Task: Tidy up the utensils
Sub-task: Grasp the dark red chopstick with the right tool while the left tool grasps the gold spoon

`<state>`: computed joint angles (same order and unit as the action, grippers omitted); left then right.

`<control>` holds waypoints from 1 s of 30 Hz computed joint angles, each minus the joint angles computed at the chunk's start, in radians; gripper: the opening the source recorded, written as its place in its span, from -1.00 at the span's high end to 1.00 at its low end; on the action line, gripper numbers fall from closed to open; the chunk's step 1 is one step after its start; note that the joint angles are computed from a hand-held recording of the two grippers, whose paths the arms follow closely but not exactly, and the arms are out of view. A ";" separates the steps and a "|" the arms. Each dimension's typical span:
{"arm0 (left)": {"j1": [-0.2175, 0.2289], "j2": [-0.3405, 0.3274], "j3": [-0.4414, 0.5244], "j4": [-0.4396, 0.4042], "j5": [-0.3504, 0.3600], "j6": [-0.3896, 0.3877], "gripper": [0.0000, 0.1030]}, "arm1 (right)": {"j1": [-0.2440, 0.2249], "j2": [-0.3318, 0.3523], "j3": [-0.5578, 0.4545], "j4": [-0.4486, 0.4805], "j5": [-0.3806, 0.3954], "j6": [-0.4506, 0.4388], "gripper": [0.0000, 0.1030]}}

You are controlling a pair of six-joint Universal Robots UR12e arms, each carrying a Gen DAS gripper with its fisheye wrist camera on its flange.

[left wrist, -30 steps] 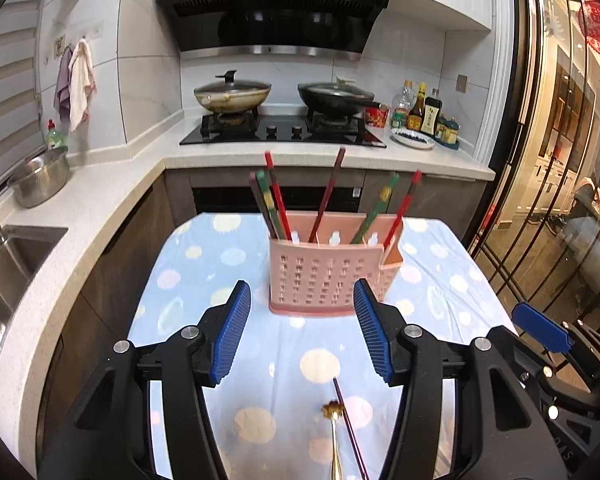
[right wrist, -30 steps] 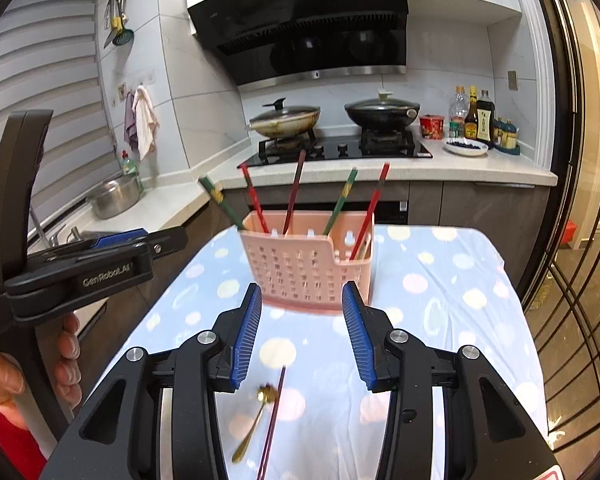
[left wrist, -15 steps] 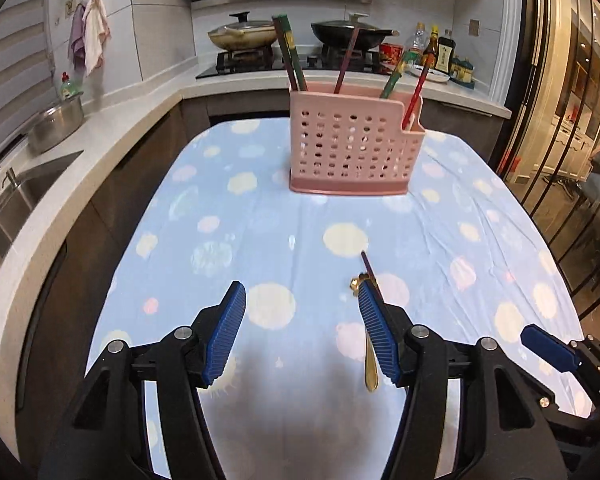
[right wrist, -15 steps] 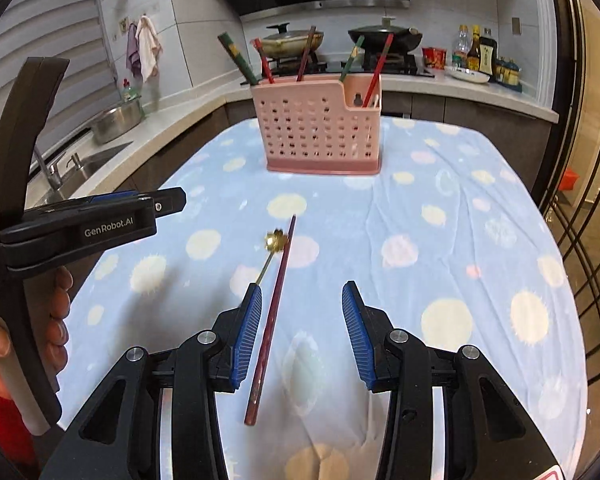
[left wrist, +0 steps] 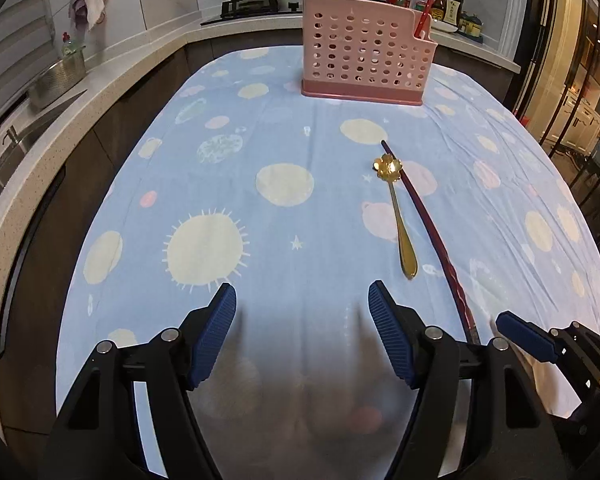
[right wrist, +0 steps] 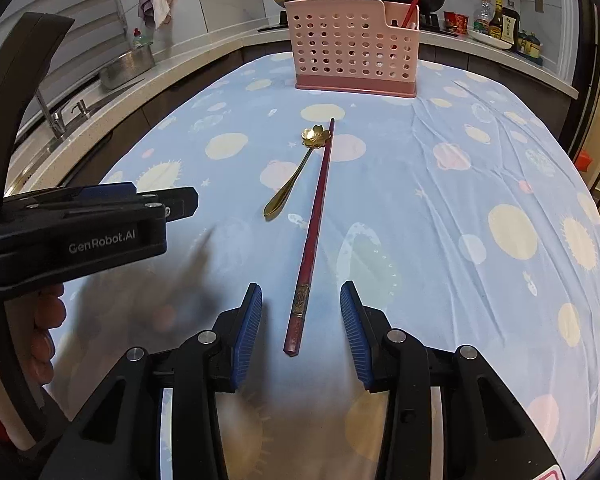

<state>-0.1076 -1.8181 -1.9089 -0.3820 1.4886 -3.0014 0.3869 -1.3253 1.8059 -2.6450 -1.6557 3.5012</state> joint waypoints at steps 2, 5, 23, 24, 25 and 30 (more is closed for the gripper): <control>0.000 0.001 -0.001 -0.009 -0.002 0.001 -0.32 | 0.001 0.004 0.000 0.005 0.000 0.002 0.39; -0.004 0.001 -0.003 -0.009 0.007 0.003 -0.40 | 0.008 0.007 -0.001 0.007 -0.038 -0.011 0.70; -0.037 -0.049 0.064 -0.104 -0.099 -0.015 -0.40 | -0.073 -0.043 0.062 -0.003 -0.022 0.116 0.87; -0.036 -0.054 0.070 -0.111 -0.109 -0.019 -0.37 | -0.074 -0.043 0.062 -0.004 -0.019 0.114 0.87; -0.035 -0.058 0.076 -0.118 -0.122 -0.024 -0.36 | -0.075 -0.042 0.062 -0.004 -0.017 0.113 0.87; -0.047 -0.078 0.094 -0.105 -0.082 -0.034 -0.09 | -0.082 -0.041 0.063 -0.008 0.002 0.106 0.87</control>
